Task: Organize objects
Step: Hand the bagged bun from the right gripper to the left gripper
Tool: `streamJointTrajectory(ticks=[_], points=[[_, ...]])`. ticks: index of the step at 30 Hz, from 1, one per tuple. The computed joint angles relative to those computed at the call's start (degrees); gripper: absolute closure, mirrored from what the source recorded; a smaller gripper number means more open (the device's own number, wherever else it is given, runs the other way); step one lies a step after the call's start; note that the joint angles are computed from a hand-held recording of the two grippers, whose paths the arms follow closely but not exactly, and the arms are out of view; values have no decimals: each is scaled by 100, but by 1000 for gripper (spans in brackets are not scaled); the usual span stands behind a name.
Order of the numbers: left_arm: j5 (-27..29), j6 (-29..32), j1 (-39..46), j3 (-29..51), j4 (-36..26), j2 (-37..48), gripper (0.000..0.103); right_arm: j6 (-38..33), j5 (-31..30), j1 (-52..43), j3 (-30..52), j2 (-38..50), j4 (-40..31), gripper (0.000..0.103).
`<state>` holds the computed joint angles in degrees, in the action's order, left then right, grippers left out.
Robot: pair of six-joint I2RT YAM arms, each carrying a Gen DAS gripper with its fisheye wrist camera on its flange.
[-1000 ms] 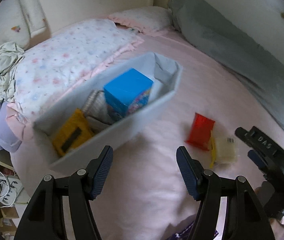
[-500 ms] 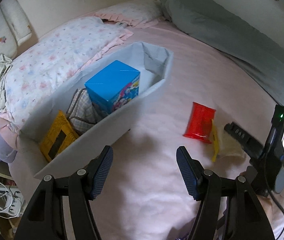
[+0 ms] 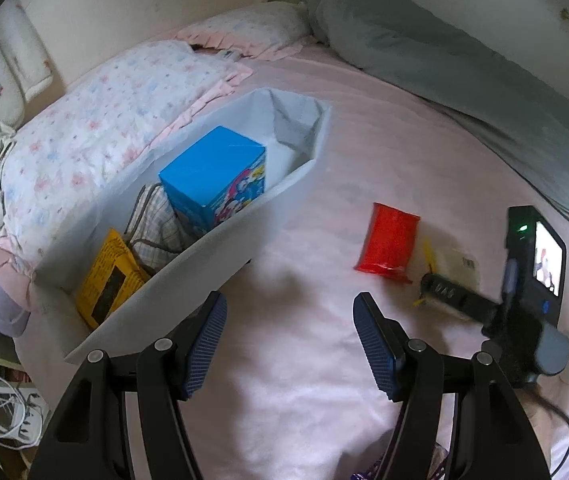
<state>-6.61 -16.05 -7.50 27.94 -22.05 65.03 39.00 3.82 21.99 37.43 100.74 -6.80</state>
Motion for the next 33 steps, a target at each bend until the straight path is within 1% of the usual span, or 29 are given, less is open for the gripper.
streamJointTrajectory(ticks=[3,6,8,9,10,11,13,15,16,17,18,19,22,23,24,25,26,27,28,31,32,33], points=[[133,60,-85,-38,17,-164,38,424,-559,-369,-583,-842,101,39],[166,126,-288,-86,65,-383,37,732,-1153,-567,-1326,-2261,108,39],[154,167,-486,-129,59,-576,37,999,-1847,-749,-1868,-3361,148,39],[148,164,-568,-150,60,-650,37,1114,-2272,-923,-2049,-3688,241,39],[153,176,-690,-176,56,-779,36,1340,-2747,-1116,-2302,-3964,522,39],[164,191,-774,-189,56,-864,36,1606,-3214,-1318,-2540,-4086,950,39],[184,242,-1012,-219,92,-1049,35,2041,-3892,-1591,-2856,-4021,1831,39],[135,296,-1207,-233,131,-1130,33,2351,-4252,-1669,-2953,-3679,2536,39],[143,317,-1292,-234,151,-1150,33,2384,-4409,-1757,-2921,-3550,2646,39],[180,330,-1330,-232,166,-1156,32,2345,-4560,-1918,-2921,-3602,2574,39],[236,346,-1365,-232,188,-1153,32,2321,-4657,-2071,-2960,-3889,2323,39],[277,362,-1392,-231,222,-1138,32,2167,-4930,-2354,-2977,-4145,2025,39],[382,369,-1337,-257,312,-1140,31,2094,-5567,-2763,-2940,-4223,1886,39],[481,388,-1265,-280,333,-1182,31,2085,-5834,-2850,-2926,-3945,2138,39],[597,393,-1192,-297,344,-1237,31,2313,-5897,-2717,-2834,-3478,2616,39],[749,414,-1085,-320,364,-1296,30,2309,-6066,-2649,-2881,-3299,2967,39],[867,431,-1007,-328,409,-1298,29,2726,-5909,-2293,-2640,-2832,3425,39],[989,438,-938,-343,422,-1343,28,2863,-5907,-2129,-2637,-2653,3810,39],[1073,432,-883,-357,444,-1380,28,2870,-5991,-2053,-2585,-2510,3949,39],[1002,357,-865,-379,482,-1414,28,3115,-6306,-1795,-2482,-2051,4648,39],[953,333,-863,-381,495,-1406,28,3218,-6371,-1726,-2451,-1834,4954,39],[914,309,-851,-387,496,-1413,28,3386,-6357,-1604,-2487,-1808,5182,38]])
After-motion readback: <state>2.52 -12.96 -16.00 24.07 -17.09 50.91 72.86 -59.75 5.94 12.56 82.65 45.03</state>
